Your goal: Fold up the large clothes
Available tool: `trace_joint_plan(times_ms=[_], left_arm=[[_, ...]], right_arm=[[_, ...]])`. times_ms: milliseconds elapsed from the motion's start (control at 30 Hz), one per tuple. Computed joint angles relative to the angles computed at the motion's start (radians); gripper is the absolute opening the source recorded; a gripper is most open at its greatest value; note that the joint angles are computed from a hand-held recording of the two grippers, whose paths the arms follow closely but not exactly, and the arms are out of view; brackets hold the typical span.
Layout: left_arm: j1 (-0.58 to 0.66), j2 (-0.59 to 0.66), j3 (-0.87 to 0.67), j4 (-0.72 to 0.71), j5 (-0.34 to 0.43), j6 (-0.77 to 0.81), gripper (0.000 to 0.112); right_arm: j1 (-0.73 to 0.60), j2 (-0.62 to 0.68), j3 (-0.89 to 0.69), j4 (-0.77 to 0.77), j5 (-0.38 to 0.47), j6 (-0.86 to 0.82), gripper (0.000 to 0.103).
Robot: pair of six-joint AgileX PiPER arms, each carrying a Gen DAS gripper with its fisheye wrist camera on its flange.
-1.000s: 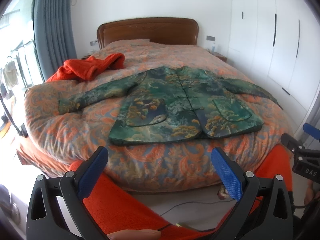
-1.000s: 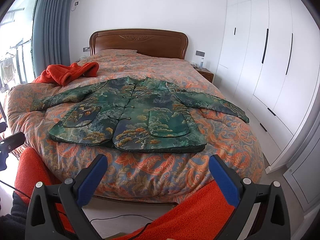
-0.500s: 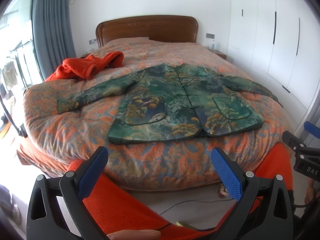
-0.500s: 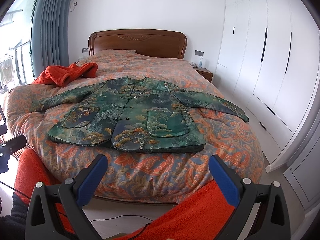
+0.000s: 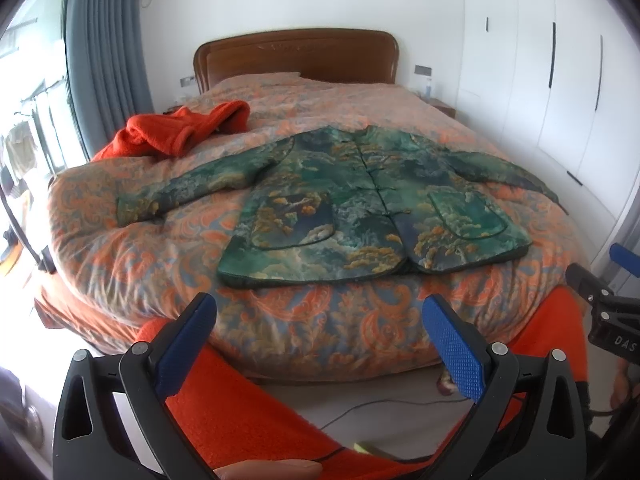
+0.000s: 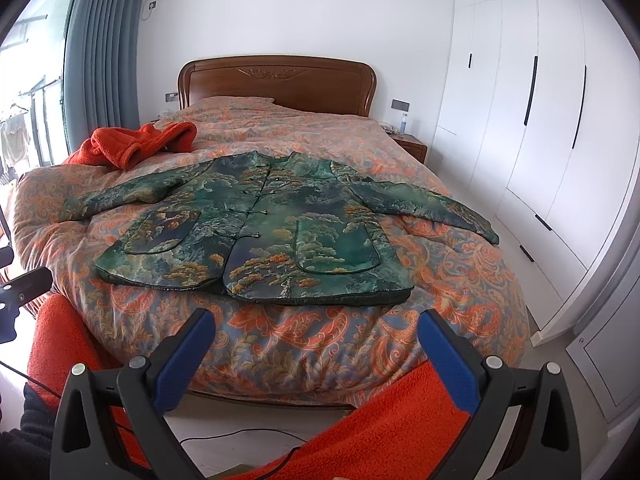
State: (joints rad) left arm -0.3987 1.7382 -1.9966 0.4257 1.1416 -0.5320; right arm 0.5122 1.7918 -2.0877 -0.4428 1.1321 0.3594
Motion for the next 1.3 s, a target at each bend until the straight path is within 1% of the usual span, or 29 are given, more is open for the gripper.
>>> trace_joint_plan(times_ms=[733, 1000, 1300], left_arm=[[-0.006, 0.021, -0.031, 0.01, 0.023, 0.014, 0.103], [-0.016, 0.013, 0.005, 0.018, -0.002, 0.0, 0.103], [-0.02, 0.027, -0.012, 0.021, -0.001, 0.013, 0.103]], right_arm=[[0.0, 0.04, -0.053, 0.012, 0.033, -0.028, 0.103], [-0.002, 0.042, -0.045, 0.016, 0.023, -0.025, 0.103], [0.003, 0.056, -0.055, 0.017, 0.02, -0.028, 0.103]])
